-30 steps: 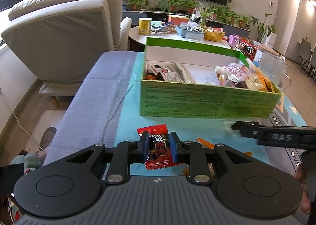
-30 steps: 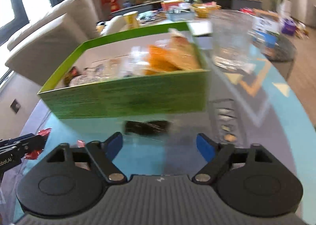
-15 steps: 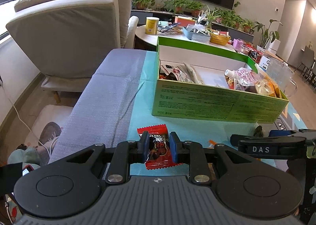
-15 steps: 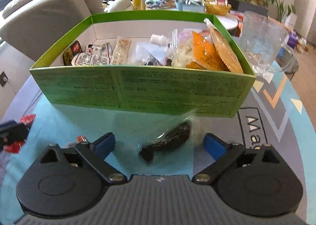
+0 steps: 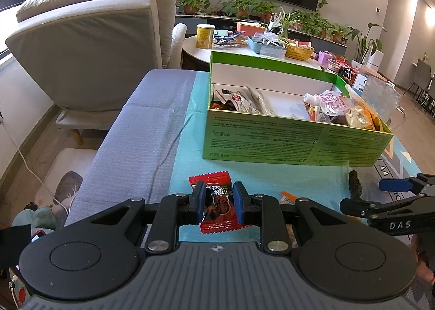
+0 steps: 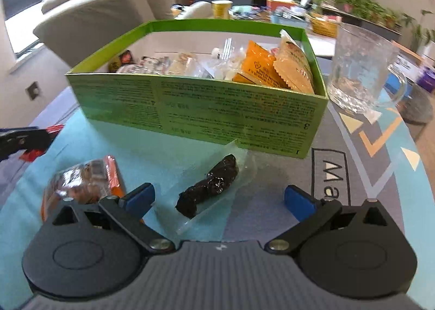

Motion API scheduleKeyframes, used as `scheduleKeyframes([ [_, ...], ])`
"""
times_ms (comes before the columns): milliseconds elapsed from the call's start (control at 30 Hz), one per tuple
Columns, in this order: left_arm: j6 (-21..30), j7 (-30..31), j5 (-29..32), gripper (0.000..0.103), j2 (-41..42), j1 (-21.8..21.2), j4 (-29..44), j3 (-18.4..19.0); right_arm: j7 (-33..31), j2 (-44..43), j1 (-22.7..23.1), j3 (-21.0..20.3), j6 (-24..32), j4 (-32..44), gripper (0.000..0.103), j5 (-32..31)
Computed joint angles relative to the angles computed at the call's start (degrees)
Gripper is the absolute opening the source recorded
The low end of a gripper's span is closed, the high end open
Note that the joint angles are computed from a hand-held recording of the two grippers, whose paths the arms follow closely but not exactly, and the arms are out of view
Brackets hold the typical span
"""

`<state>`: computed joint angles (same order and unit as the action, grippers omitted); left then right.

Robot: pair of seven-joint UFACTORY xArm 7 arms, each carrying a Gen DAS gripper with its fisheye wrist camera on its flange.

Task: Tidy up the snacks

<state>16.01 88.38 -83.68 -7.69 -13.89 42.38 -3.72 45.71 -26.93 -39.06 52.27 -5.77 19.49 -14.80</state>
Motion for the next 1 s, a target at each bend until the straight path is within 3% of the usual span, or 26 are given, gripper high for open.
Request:
scheduleKeyframes([
  [33,-0.15,0.04,-0.02,0.02,-0.16,-0.07,-0.08,-0.1,-0.82,1.18,1.39,-2.26,-0.73,-0.28,0.098,-0.16],
  [100,-0.69,0.08,-0.13,0.02,-0.26,-0.36,-0.2,-0.37,-1.01,1.7,1.22,-2.47,-1.36,-0.29,0.098,0.91],
  [333,-1.56,-0.26,0.62,0.02,-0.51,-1.16,-0.46,-0.63,0.62,-1.67,-3.49,5.71,-2.72,-0.25,0.098,1.87],
  [433,-1.47,-0.37,0.85,0.02,-0.79,-1.25,-0.57,-0.39,-2.1,-2.46,-3.76,6.49,-4.57,-0.9,0.098,1.43],
  [500,-1.57,-0.4,0.77,0.02,-0.86,-1.35,-0.59,-0.33,-3.82,-1.28,-0.57,2.75,-4.78,-1.57,0.098,2.21],
  [600,-1.56,-0.65,0.86,0.02,-0.92,-1.42,-0.64,-0.25,-6.71,2.16,11.39,-10.87,-6.26,-3.66,0.098,2.93],
  [667,-1.43,-0.57,0.85,0.02,-1.08,-1.5,-0.75,-0.22,-7.17,1.91,16.12,-15.31,-6.54,-4.93,0.098,4.26],
  [700,-1.3,-0.54,0.92,0.02,-1.17,-1.49,-0.79,-0.16,-7.03,0.56,15.69,-13.94,-5.86,-5.34,0.097,5.51],
  [767,-1.06,-0.45,1.04,0.02,-1.42,-1.49,-0.9,-0.04,-6.76,-3.64,11.31,-7.17,-4.39,-6.07,0.097,7.96],
  [833,-1.14,-0.55,1.13,0.02,-1.57,-1.51,-0.93,0.0,-7.23,-6.02,9.05,-3.95,-3.04,-6.41,0.097,7.44],
  [933,-1.17,-0.68,1.0,0.02,-1.77,-1.59,-1.03,0.06,-9.12,-5.68,8.11,-4.12,-1.1,-5.87,0.097,4.39],
  [1000,-1.19,-0.7,1.07,0.02,-1.79,-1.64,-1.04,0.07,-11.43,-3.98,7.46,-4.76,-2.78,-5.61,0.098,2.23],
])
